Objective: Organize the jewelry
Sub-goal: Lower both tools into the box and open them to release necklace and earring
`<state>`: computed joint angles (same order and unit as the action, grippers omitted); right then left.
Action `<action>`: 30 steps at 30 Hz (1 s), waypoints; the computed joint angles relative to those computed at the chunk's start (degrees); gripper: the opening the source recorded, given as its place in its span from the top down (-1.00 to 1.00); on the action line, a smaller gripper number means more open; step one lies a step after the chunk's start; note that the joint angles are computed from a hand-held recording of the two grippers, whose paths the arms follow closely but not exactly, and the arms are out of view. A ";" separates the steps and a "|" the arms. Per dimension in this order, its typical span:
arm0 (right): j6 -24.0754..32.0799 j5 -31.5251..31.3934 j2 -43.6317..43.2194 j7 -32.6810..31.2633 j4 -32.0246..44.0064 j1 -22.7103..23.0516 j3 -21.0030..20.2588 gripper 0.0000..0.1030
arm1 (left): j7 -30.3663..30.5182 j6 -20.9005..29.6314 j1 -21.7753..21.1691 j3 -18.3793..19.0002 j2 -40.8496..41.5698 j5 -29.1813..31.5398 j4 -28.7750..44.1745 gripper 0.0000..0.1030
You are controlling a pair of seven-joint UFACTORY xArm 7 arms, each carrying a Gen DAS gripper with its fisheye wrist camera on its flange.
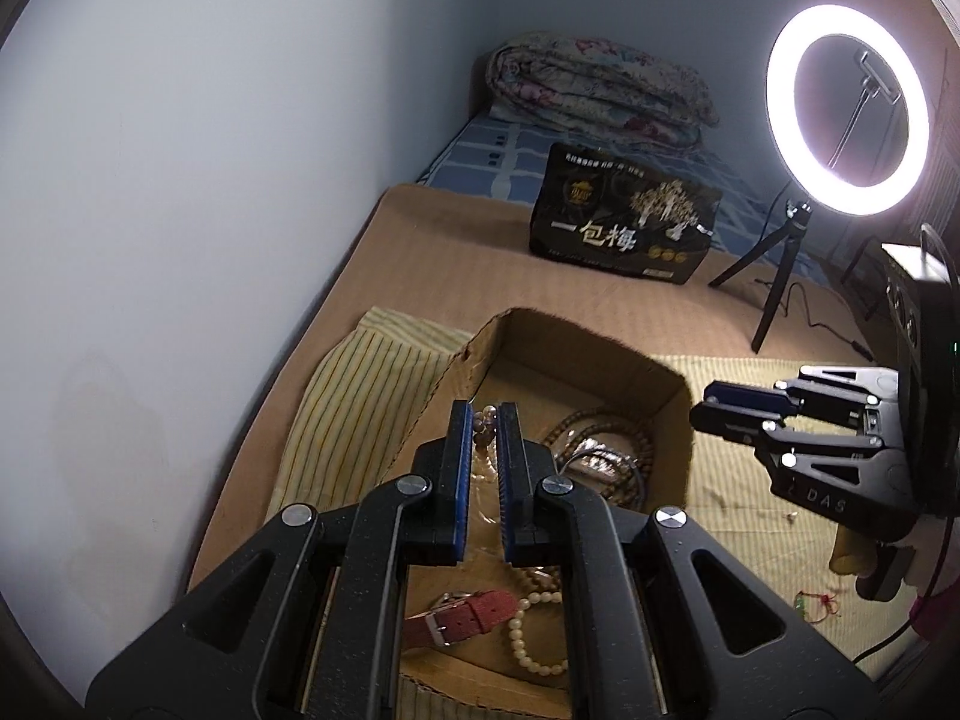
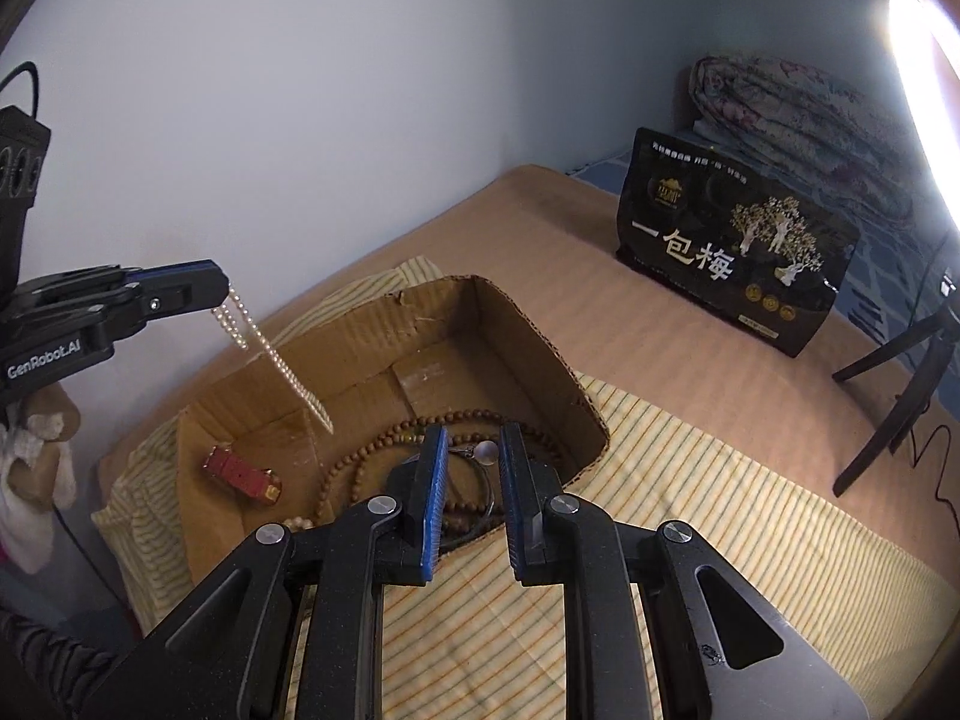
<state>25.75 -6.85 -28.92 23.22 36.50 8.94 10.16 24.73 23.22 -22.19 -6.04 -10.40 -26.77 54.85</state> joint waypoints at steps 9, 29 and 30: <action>-1.64 -0.53 4.66 0.56 1.50 -0.33 -0.27 0.70 | -1.45 -1.26 0.46 -0.65 1.43 3.07 -0.79 0.89; -0.09 -7.68 3.92 6.57 1.74 -3.31 2.62 -0.23 | -2.78 -0.31 1.02 -0.87 0.77 4.38 -1.78 0.12; 0.21 -8.01 3.76 6.83 1.76 -3.38 2.65 -0.25 | -2.87 -0.15 0.97 -0.81 0.59 4.43 -1.85 0.12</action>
